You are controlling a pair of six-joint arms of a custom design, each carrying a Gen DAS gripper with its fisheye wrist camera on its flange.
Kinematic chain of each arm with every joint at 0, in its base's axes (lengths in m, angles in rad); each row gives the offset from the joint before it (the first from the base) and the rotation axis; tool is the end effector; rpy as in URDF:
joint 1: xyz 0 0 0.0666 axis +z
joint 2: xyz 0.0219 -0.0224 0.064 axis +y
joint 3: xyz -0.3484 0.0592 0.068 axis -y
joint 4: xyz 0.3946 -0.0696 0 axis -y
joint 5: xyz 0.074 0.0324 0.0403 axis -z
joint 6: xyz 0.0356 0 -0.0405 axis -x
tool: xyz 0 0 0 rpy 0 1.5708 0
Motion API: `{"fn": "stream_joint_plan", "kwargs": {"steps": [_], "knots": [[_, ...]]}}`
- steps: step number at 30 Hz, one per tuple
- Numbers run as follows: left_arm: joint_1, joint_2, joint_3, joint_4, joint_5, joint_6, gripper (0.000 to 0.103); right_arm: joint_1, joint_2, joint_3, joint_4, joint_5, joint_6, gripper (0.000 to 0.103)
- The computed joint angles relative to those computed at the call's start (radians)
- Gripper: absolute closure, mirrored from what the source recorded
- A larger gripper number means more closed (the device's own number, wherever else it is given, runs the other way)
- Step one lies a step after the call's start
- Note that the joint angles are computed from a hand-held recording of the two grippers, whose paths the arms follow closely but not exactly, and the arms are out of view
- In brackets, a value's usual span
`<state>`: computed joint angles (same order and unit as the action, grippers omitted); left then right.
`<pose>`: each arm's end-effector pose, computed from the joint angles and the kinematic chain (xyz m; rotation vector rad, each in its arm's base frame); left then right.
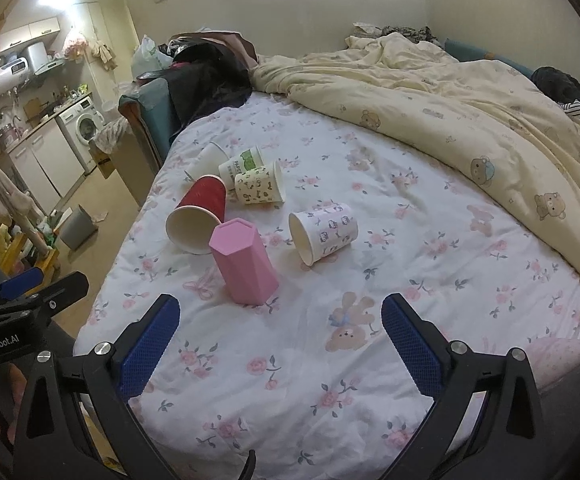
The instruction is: Flip cup upside down
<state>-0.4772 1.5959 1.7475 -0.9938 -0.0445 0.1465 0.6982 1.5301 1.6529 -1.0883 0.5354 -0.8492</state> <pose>0.4993 -0.2568 0.4549 0.3789 2.3954 -0.2324 0.4154 0.3243 0.4437 0.3777 2.3266 0.0516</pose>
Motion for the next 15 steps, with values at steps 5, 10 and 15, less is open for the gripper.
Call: {"fn": "stream_joint_plan", "kwargs": {"steps": [5, 10, 15], "knots": [[-0.002, 0.003, 0.001, -0.006, 0.006, -0.001, 0.000, -0.001, 0.003, 0.005, -0.004, -0.004, -0.013, 0.000], [-0.002, 0.003, -0.003, -0.003, 0.014, -0.001, 0.000, -0.003, 0.000, 0.002, 0.001, -0.004, -0.011, 0.000], [-0.004, 0.005, 0.000, -0.008, 0.017, -0.003, 0.000, -0.005, -0.002, -0.005, 0.006, -0.013, -0.015, 0.000]]}}
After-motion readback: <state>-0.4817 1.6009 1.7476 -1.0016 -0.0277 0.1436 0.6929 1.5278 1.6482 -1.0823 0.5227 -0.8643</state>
